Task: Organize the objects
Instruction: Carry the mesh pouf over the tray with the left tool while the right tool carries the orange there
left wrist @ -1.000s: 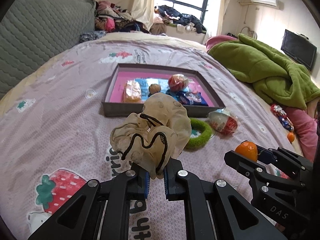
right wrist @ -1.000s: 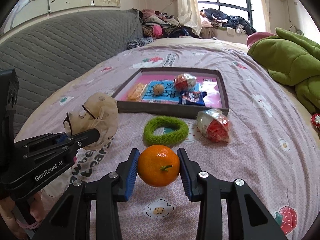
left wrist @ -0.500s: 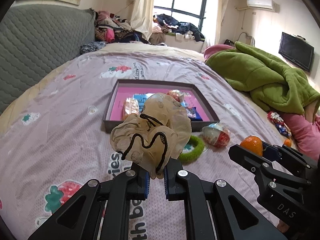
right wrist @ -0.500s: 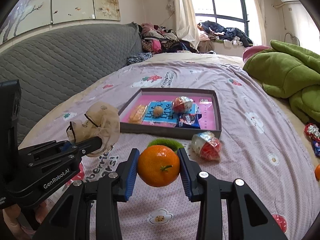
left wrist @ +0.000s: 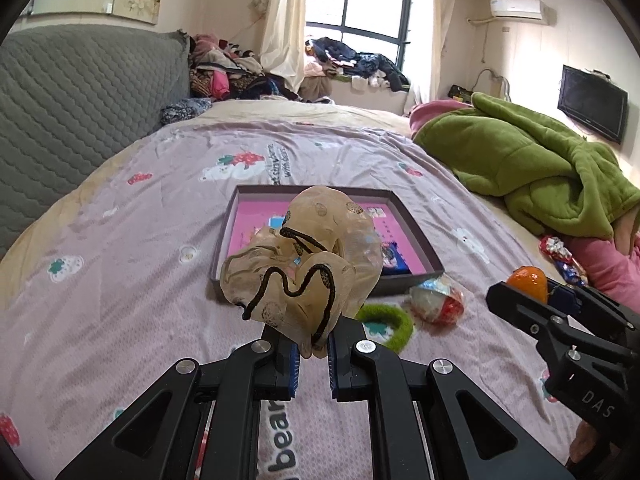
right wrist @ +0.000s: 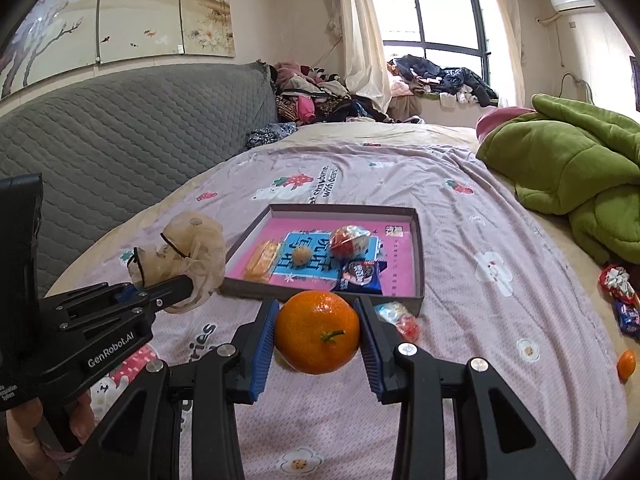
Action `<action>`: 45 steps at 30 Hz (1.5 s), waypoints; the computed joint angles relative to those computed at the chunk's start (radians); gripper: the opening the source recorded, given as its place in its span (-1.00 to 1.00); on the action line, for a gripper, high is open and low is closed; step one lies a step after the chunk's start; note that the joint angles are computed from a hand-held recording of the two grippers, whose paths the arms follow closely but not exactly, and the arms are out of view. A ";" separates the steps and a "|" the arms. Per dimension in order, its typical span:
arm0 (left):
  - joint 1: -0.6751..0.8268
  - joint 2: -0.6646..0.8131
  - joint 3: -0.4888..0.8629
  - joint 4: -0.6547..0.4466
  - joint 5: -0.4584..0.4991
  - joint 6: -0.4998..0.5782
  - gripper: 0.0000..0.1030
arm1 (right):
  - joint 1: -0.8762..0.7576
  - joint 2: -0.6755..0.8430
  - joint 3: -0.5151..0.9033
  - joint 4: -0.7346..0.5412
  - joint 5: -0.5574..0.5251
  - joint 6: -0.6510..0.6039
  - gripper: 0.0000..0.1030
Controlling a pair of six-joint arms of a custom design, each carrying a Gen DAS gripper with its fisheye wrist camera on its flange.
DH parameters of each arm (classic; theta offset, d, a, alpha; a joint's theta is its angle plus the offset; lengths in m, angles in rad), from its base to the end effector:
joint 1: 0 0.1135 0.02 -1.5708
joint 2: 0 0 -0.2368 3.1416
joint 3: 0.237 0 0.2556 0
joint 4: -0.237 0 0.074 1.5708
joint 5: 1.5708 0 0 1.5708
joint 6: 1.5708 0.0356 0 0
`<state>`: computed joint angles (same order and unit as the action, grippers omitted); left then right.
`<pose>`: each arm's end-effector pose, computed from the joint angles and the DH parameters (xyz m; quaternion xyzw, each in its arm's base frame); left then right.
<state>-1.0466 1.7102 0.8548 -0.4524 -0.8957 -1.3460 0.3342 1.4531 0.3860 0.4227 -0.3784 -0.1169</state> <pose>0.1673 -0.2339 0.1069 -0.1894 0.8751 0.0470 0.4428 0.2321 0.0945 0.0957 -0.2784 0.8376 0.2148 0.4180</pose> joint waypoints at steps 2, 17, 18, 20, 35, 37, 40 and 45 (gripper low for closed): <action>0.017 -0.018 0.000 0.003 -0.003 0.032 -0.80 | -0.003 0.002 0.016 -0.010 0.003 -0.001 -0.24; 0.181 -0.054 -0.016 0.155 0.051 0.265 -0.79 | 0.009 0.144 0.214 -0.060 0.053 -0.020 -0.24; 0.190 -0.049 -0.012 0.164 0.055 0.277 -0.79 | 0.008 0.152 0.228 -0.063 0.056 -0.021 -0.24; 0.206 -0.041 -0.005 0.177 0.064 0.299 -0.79 | 0.010 0.174 0.261 -0.074 0.061 -0.022 -0.24; 0.363 0.074 0.033 0.341 0.170 0.465 -0.79 | 0.046 0.351 0.469 -0.110 0.130 -0.039 -0.24; 0.387 0.096 0.042 0.367 0.187 0.486 -0.79 | 0.052 0.389 0.507 -0.115 0.144 -0.039 -0.24; 0.415 0.125 0.053 0.399 0.212 0.510 -0.79 | 0.057 0.452 0.569 -0.125 0.160 -0.041 -0.24; 0.457 0.177 0.066 0.455 0.250 0.545 -0.79 | 0.062 0.555 0.663 -0.144 0.181 -0.041 -0.24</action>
